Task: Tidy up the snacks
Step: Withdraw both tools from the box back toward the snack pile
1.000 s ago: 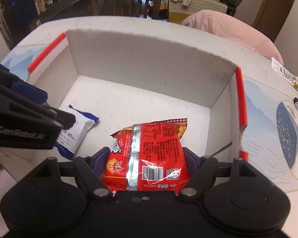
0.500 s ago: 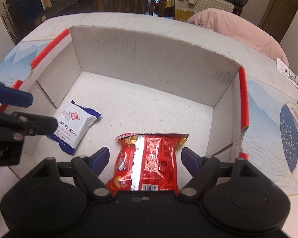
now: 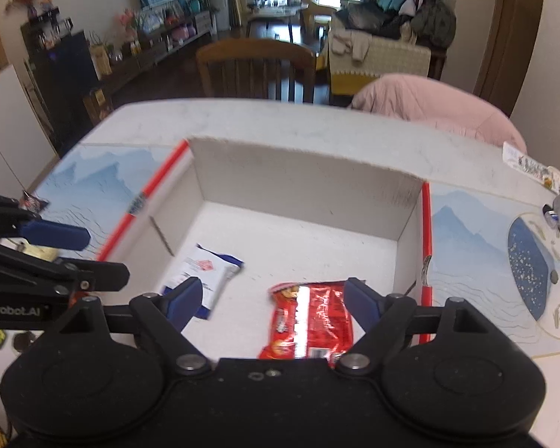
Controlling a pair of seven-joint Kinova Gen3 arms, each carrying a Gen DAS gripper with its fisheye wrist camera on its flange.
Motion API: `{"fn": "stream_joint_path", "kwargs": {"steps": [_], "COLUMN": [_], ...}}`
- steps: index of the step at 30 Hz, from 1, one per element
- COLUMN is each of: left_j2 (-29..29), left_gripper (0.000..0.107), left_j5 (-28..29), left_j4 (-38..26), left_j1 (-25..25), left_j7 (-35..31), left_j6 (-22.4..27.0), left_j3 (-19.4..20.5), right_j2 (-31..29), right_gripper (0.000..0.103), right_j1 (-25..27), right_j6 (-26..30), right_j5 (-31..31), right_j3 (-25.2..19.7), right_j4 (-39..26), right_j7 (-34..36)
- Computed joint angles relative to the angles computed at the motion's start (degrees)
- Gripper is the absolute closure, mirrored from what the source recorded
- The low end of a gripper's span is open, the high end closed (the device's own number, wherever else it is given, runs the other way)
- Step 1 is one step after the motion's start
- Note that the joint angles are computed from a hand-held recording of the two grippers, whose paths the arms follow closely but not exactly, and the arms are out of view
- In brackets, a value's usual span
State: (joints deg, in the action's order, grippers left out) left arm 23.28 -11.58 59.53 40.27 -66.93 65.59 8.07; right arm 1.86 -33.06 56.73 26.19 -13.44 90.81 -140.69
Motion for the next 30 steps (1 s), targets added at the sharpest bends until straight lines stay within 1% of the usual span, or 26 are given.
{"fn": "stream_joint_path", "kwargs": {"steps": [3, 6, 11, 15, 17, 19, 21, 25, 27, 30], "left_j2": [-3.44, -6.9, -12.83, -17.36, -19.68, -21.86, -23.94, -27.82, -29.52, -31.54], "left_gripper": [0.057, 0.057, 0.057, 0.056, 0.056, 0.055, 0.051, 0.048, 0.045, 0.043], "left_j5": [-0.28, 0.34, 3.22, 5.51, 7.13, 9.04, 10.83, 14.77, 16.85, 19.64], "left_j4": [4.39, 8.58, 15.42, 20.39, 22.73, 24.85, 26.81, 30.42, 32.1, 34.21], "left_j1": [-0.64, -2.45, -7.05, -10.94, -13.09, -15.26, -17.33, -21.24, -23.07, -25.55], "left_j7": [-0.59, -1.75, -4.55, -7.82, -9.75, -12.02, -14.14, -19.06, -21.52, -24.84], "left_j6": [-2.51, -4.42, -7.09, -8.67, -9.25, -9.87, -10.53, -11.21, -11.44, -11.53], "left_j3": [0.12, 0.86, 2.2, 2.82, 2.82, 2.62, 2.25, 0.8, -0.32, -2.08], "right_j2": [-0.63, -0.67, 0.03, 1.53, 2.4, 3.55, 4.71, 7.0, 8.06, 9.97], "right_gripper": [0.016, 0.015, 0.011, 0.009, 0.008, 0.004, 0.003, 0.001, 0.0, 0.0], "right_j1": [-2.16, -4.31, -8.52, -12.42, -14.51, -16.84, -18.97, -22.96, -24.52, -27.12], "right_j6": [1.62, 2.98, 5.22, 6.71, 7.42, 8.25, 8.79, 9.63, 9.44, 9.75], "right_j5": [3.69, 6.2, 10.73, 13.88, 15.29, 17.12, 18.52, 20.68, 21.2, 22.58], "right_j3": [-1.65, -3.17, -5.26, -6.05, -6.15, -6.11, -5.78, -4.64, -3.94, -2.83], "right_j4": [-0.44, -1.25, -2.78, -4.65, -5.75, -6.78, -7.85, -9.91, -10.65, -12.2], "right_j7": [-5.16, -9.88, -17.7, -22.18, -23.81, -25.75, -27.14, -29.15, -30.08, -31.61]}}
